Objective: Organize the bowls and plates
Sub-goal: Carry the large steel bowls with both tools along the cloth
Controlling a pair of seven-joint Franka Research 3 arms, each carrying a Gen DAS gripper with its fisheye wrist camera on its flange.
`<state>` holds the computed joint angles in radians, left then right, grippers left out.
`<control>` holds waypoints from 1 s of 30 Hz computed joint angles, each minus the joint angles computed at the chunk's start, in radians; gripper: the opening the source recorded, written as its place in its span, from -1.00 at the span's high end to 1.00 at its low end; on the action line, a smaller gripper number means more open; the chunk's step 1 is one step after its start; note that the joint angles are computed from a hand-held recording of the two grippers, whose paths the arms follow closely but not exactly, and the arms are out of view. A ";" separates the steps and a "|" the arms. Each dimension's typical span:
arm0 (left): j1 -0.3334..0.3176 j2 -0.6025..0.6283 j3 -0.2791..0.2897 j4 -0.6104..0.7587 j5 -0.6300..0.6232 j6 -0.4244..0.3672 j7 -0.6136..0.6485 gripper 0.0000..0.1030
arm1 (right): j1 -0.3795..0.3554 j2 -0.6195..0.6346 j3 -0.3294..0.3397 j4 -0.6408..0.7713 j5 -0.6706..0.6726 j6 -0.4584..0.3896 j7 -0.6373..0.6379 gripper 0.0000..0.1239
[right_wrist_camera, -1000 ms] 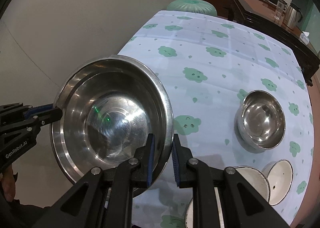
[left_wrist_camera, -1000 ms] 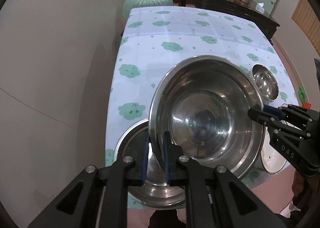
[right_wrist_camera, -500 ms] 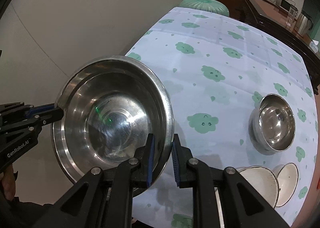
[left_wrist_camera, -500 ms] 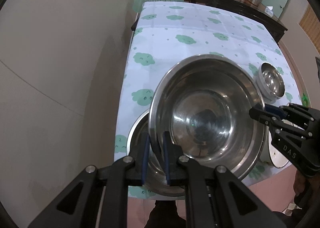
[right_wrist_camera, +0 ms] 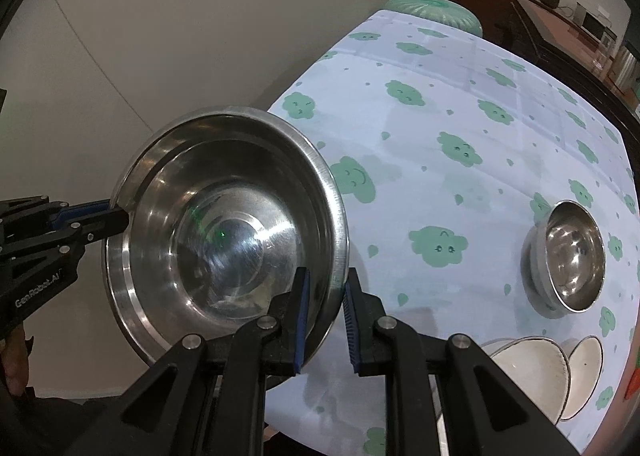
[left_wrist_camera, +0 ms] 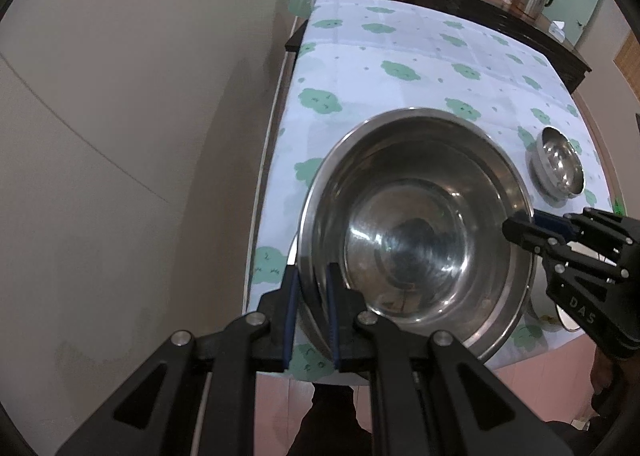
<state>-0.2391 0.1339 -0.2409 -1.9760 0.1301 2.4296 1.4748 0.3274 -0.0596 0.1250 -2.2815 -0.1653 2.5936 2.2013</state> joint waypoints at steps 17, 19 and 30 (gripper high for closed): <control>0.019 0.001 0.011 -0.030 0.003 -0.027 -0.008 0.80 | 0.037 0.063 -0.004 0.050 0.033 -0.013 -0.040 0.70; 0.020 0.004 0.011 -0.028 0.003 -0.030 -0.005 0.80 | 0.039 0.072 -0.007 0.056 0.041 -0.016 -0.047 0.70; 0.023 0.028 0.010 -0.017 0.004 -0.046 -0.002 0.80 | 0.053 0.107 -0.018 0.084 0.062 -0.038 -0.069 0.70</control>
